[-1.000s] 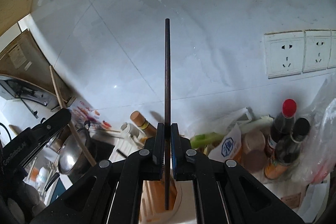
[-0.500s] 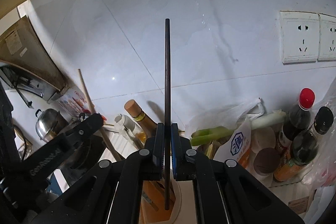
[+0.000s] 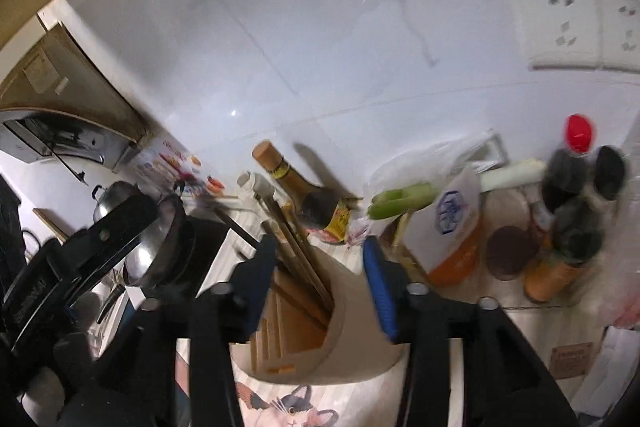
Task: Organize utensils
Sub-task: 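Move both open tools back down to the last chopsticks, then close the right tool on the last dark chopstick while the left tool grasps a light one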
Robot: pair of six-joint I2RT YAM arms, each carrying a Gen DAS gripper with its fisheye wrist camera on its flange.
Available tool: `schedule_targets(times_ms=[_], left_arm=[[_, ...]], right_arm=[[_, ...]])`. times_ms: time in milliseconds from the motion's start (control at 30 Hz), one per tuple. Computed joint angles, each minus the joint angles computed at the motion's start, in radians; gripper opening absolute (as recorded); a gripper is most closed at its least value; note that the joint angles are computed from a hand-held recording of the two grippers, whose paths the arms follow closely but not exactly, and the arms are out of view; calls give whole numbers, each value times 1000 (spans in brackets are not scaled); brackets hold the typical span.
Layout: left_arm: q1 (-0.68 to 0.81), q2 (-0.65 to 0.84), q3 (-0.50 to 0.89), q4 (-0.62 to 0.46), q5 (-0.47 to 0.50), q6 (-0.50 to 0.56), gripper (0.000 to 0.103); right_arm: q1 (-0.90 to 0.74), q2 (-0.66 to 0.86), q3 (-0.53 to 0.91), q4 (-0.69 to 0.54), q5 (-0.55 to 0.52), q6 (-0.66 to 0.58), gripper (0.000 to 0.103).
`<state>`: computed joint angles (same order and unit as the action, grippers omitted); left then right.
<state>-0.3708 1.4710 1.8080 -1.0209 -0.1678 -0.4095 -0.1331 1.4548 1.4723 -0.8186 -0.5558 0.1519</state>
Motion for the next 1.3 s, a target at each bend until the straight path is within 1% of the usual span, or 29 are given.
schedule_targets(times_ms=[33,100,133,233,333,400,467,533,633,667,700,800,833,900,967,1033,1067,1100,1167,1300], left_arm=[[1,-23,-8,-27,-15,-8,90],[1,-77,-52,-71,-41,-32,101],[3,-109,-89,-72,-49,-40,103],[-27,-208,-229,-99,-118,-67,103],[-61,-297,-399,-112,-133,-122,103],[-98,-341,-522,-121,-145,-159,103],[-151,-359,-640,-133,-154,-208,103],[-193,-362,-746,-128,-146,-251,103],[-241,-357,-896,-90,-111,-306,103],[-256,-352,-935,-76,-99,-320,103],[-268,-348,-970,-65,-93,-333,103],[-295,-340,-1040,-51,-82,-365,103],[-300,-345,-1053,-55,-81,-373,103],[-315,-351,-1079,-55,-78,-391,103],[-339,-353,-1091,-63,-79,-416,103],[-359,-346,-1100,-56,-83,-433,103],[-373,-342,-1099,-57,-85,-442,103],[-390,-339,-1096,-57,-86,-453,103],[-432,-322,-1080,-64,-92,-471,103],[-544,-267,-1028,-63,-93,-514,103]], right_arm=[[-21,-12,2,-18,-6,-7,50],[-76,-39,3,-83,-19,-45,56],[-105,-54,-6,-123,-6,-71,56],[-172,-74,-45,-217,10,-138,56],[-236,-100,-187,-279,62,-228,56],[-249,-101,-288,-281,102,-264,56],[-264,-93,-420,-261,133,-293,56],[-251,-63,-537,-211,168,-288,56],[-211,-31,-677,-118,208,-270,56],[-198,-26,-700,-102,214,-265,55],[-181,-21,-735,-78,221,-259,51],[-111,-28,-812,-21,264,-244,39],[-83,-53,-833,0,285,-231,38],[-39,-71,-841,3,302,-219,33],[10,-77,-838,5,330,-188,33],[115,-99,-843,16,417,-153,32],[143,-108,-849,22,431,-137,24],[156,-119,-854,25,422,-134,8],[181,-119,-860,25,451,-125,7],[106,-150,-880,2,456,-208,5]])
